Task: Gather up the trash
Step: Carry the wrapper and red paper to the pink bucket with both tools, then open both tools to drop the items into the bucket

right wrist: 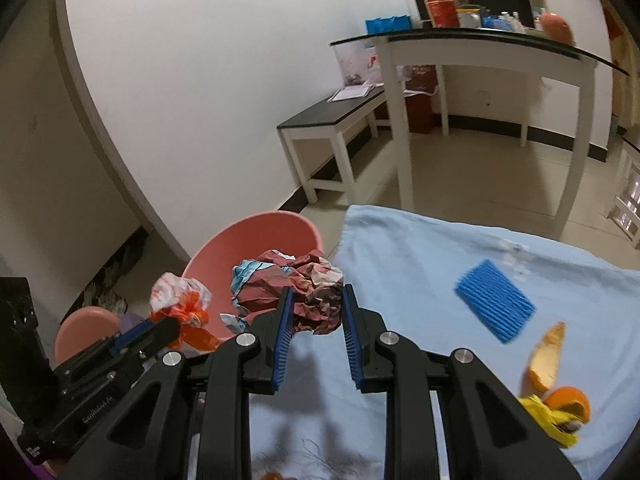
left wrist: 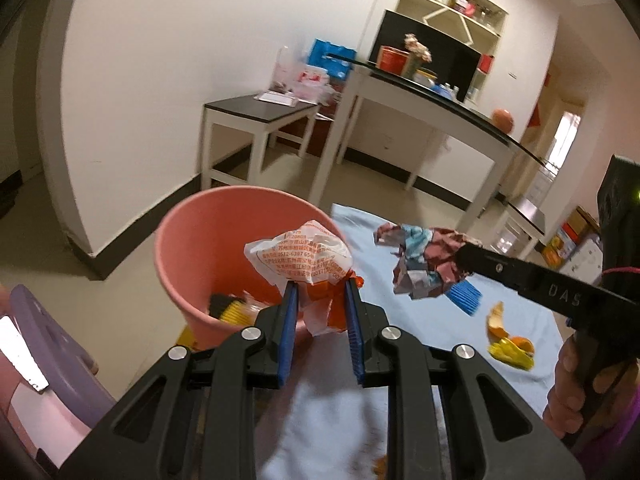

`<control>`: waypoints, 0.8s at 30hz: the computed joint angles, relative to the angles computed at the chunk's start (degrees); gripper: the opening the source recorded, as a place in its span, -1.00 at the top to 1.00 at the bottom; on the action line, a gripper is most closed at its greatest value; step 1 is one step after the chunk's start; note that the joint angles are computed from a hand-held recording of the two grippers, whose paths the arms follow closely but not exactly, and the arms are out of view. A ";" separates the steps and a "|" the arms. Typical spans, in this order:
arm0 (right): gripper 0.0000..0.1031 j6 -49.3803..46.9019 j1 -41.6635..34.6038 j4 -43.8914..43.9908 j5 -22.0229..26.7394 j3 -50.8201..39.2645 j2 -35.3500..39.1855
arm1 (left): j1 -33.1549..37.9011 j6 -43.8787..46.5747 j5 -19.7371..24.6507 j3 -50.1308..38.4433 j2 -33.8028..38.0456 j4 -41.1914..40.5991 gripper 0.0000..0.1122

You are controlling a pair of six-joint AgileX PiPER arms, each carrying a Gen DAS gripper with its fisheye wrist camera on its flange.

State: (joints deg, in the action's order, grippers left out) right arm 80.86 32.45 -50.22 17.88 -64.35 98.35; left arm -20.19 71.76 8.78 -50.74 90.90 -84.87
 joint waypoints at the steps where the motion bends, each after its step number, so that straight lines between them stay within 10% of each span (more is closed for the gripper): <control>1: 0.55 -1.02 0.17 0.88 0.20 -1.06 1.00 | 1.01 0.10 0.36 -0.52 0.67 0.03 0.59; 24: 0.48 -27.93 0.97 24.10 9.69 -30.18 24.19 | 6.26 -10.01 1.56 -8.91 12.72 13.76 0.55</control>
